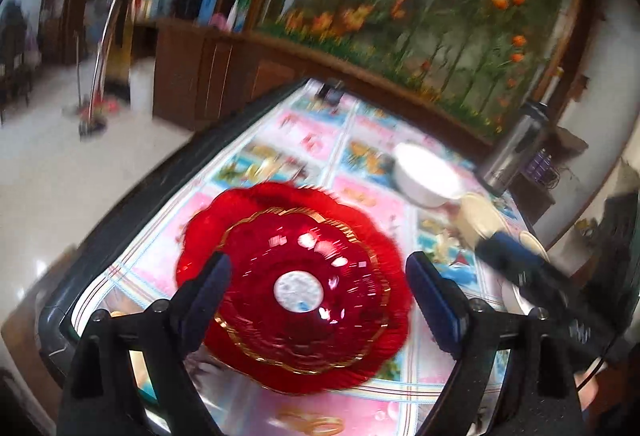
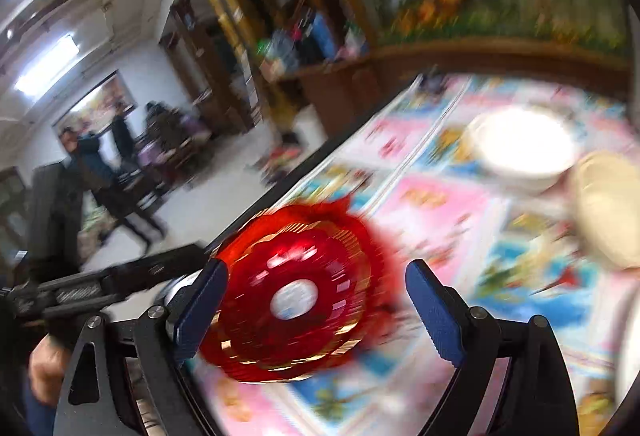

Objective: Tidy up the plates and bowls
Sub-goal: 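Withdraw both grippers from the stacked red plates, then move the right gripper to the white paper plate and grasp its rim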

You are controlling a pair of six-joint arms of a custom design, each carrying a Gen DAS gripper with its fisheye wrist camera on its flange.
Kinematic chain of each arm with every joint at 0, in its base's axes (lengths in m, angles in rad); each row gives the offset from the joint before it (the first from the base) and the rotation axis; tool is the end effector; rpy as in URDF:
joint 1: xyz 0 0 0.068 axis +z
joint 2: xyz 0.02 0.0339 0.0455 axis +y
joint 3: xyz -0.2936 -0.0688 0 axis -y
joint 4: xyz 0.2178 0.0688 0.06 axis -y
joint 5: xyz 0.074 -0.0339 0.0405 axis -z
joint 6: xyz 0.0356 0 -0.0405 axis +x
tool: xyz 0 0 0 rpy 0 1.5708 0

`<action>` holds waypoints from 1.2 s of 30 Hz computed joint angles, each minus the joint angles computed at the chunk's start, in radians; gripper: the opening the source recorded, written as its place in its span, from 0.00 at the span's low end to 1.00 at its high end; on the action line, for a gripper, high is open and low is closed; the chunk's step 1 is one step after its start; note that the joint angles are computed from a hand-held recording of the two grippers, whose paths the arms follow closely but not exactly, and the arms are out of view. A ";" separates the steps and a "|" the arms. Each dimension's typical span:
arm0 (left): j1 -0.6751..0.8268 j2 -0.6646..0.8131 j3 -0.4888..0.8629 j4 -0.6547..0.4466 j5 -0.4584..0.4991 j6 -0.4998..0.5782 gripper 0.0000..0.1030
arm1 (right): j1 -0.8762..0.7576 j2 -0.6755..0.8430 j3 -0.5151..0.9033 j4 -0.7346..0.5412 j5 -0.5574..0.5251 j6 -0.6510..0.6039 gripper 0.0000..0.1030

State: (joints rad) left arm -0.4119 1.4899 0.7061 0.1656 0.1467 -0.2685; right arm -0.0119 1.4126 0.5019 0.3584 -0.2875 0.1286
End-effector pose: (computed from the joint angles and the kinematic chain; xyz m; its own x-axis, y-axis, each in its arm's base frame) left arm 0.2562 -0.1176 0.2316 -0.6461 -0.0041 -0.7632 0.3462 0.8896 -0.2979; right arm 0.2469 0.0072 0.2114 -0.5498 0.1295 -0.8252 -0.1608 0.9530 0.2567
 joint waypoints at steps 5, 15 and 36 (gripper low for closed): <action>-0.298 -0.053 -0.159 0.266 -0.246 0.075 0.96 | -0.025 -0.196 -0.209 0.195 0.245 -0.009 0.96; -0.610 0.161 -0.057 0.273 -0.480 0.162 0.98 | -0.607 -0.158 -0.251 0.136 -0.262 0.043 0.96; -0.620 0.381 0.197 0.064 -0.322 0.118 0.98 | -1.013 -0.021 -0.047 -0.180 -0.279 -0.107 0.96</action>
State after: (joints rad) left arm -1.0322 1.8709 0.9027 0.2294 -0.1755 -0.1507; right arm -1.0250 1.3920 0.4545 0.1788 -0.5669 0.0211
